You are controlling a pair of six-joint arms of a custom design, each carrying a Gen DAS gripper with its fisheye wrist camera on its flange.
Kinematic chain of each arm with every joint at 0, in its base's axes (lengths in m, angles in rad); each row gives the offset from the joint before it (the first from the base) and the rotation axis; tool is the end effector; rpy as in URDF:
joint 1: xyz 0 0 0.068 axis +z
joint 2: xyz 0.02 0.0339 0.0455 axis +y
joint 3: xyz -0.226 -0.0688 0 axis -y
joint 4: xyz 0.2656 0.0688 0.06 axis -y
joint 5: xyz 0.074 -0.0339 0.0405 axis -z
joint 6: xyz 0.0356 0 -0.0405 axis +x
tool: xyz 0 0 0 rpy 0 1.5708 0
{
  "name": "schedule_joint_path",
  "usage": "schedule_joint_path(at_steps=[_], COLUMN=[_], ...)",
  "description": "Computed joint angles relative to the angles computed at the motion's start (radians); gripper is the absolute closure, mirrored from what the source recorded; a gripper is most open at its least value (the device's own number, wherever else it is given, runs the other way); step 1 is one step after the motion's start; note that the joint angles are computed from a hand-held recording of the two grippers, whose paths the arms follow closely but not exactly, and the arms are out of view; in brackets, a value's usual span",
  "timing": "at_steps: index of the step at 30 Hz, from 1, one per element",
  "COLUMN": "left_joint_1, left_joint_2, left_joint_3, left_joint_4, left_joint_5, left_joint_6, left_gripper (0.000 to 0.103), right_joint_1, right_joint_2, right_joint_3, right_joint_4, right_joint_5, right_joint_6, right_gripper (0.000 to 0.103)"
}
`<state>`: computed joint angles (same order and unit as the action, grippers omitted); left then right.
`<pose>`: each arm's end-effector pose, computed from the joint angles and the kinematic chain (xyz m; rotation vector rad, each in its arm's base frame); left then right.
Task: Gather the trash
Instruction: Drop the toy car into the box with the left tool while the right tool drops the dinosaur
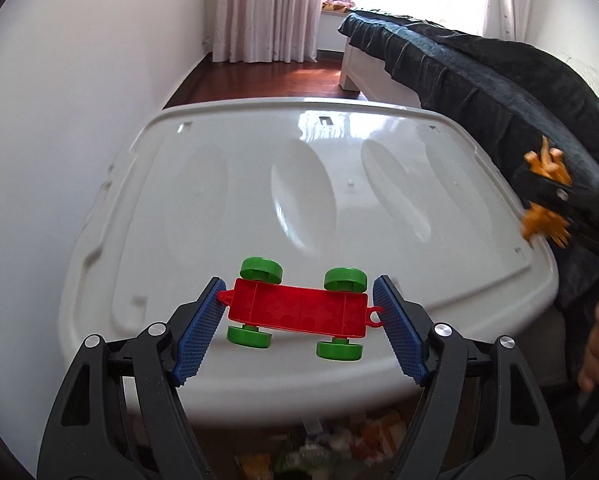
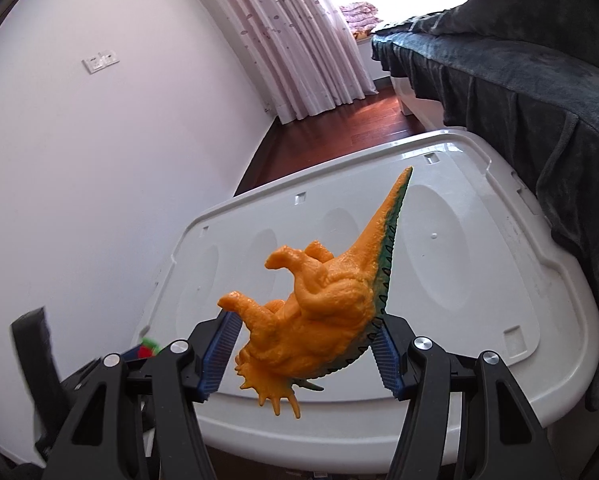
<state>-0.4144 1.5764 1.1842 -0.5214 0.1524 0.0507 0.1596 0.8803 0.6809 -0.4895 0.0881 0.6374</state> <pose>0.3240 -0.1484 0.2070 0.6397 2.4186 -0.3420 0.2303 0.0339 0.2243 0.5847 2.2008 0.3244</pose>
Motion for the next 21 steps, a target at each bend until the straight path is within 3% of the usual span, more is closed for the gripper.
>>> schedule_joint_path(at_steps=[6, 10, 14, 17, 21], left_joint_1=[0.018, 0.023, 0.029, 0.035, 0.032], left_joint_2=[-0.363, -0.604, -0.779, -0.892, -0.903], left_joint_3=[-0.312, -0.496, -0.629, -0.722, -0.759], left_joint_4=[-0.043, -0.103, -0.171, -0.230, -0.267], left_joint_5=[-0.002, -0.007, -0.001, 0.018, 0.012], left_joint_6=[-0.028, -0.024, -0.019, -0.030, -0.011], left_gripper=[0.029, 0.029, 0.029, 0.029, 0.029], right_joint_1=[0.282, 0.634, 0.973, 1.164, 1.268], right_joint_2=[-0.110, -0.174, -0.083, 0.031, 0.142], right_joint_3=[-0.066, -0.148, -0.143, -0.107, -0.054], right_joint_4=[-0.098, -0.223, -0.359, -0.450, -0.502], right_joint_5=[0.203, 0.397, 0.545, 0.597, 0.596], right_joint_6=[0.075, 0.310, 0.626, 0.868, 0.977], right_gripper=[0.043, 0.043, 0.043, 0.043, 0.043])
